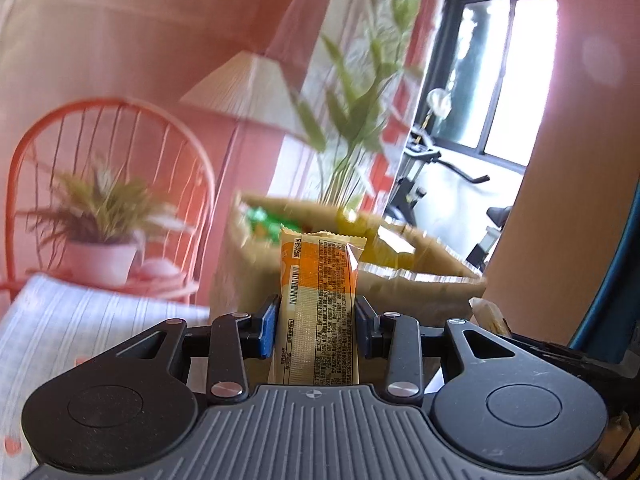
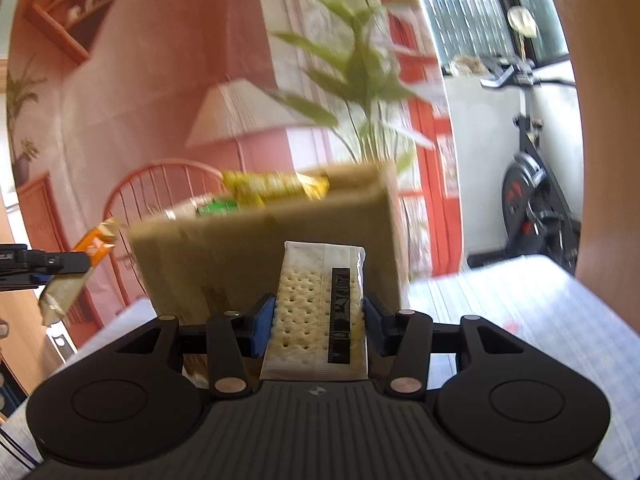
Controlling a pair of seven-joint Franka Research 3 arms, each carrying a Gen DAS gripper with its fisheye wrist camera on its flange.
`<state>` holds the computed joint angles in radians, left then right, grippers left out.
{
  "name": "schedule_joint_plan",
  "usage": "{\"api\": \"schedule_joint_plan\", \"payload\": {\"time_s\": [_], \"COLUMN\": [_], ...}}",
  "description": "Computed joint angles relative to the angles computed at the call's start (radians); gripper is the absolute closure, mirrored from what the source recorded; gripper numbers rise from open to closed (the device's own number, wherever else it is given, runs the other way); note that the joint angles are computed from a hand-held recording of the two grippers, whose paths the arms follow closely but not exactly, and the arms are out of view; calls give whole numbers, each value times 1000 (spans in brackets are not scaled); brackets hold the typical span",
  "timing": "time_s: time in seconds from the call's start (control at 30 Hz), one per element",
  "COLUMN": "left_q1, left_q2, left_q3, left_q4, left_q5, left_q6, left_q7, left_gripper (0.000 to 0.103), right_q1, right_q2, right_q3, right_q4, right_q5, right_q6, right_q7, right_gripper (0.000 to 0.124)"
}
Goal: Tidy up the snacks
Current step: 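Carry the orange bar and cracker pack over the box with both grippers, then release the orange bar and cracker pack into the box, opening both grippers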
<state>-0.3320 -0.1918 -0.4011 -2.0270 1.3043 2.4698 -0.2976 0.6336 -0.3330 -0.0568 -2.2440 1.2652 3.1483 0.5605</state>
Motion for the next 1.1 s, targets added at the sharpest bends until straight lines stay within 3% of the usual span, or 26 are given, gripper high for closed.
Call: {"api": "schedule_joint_plan", "payload": {"time_s": [0.17,0.43,0.57,0.7,0.87,1.0,1.1], "left_q1": [11,-14,-41,-62,-96,-105,-112], "left_q2": [54,203,299,362,415,431,429], "left_q3": [17,71,119,165,202,219,230], "left_q4": [91,275,381,444,496,508,499], "left_q5": [50,117,76,0,-87,-141,-164], "left_q6": [22,3,10,31,24,18,-2], "left_q7": [37,88,182,258,373,422,424], "left_gripper": [63,62,62,62,62,62,62], "right_q1": [9,-105,-172,-217,-238,-282,-292], "right_q2": [37,212,322,424,506,580,628], "right_q3": [-19,32,78,104,105,146,164], "right_q4": [95,328,441,536,632,763,841], "right_q5": [52,22,-121,-359,-625,-681,-743], "right_q6": [-18,-94,-123,-162,-300,-466,-532], "right_q7": [-105,-131,9,235,470,536,594], "right_gripper": [74,74,74,74,74,75,75]}}
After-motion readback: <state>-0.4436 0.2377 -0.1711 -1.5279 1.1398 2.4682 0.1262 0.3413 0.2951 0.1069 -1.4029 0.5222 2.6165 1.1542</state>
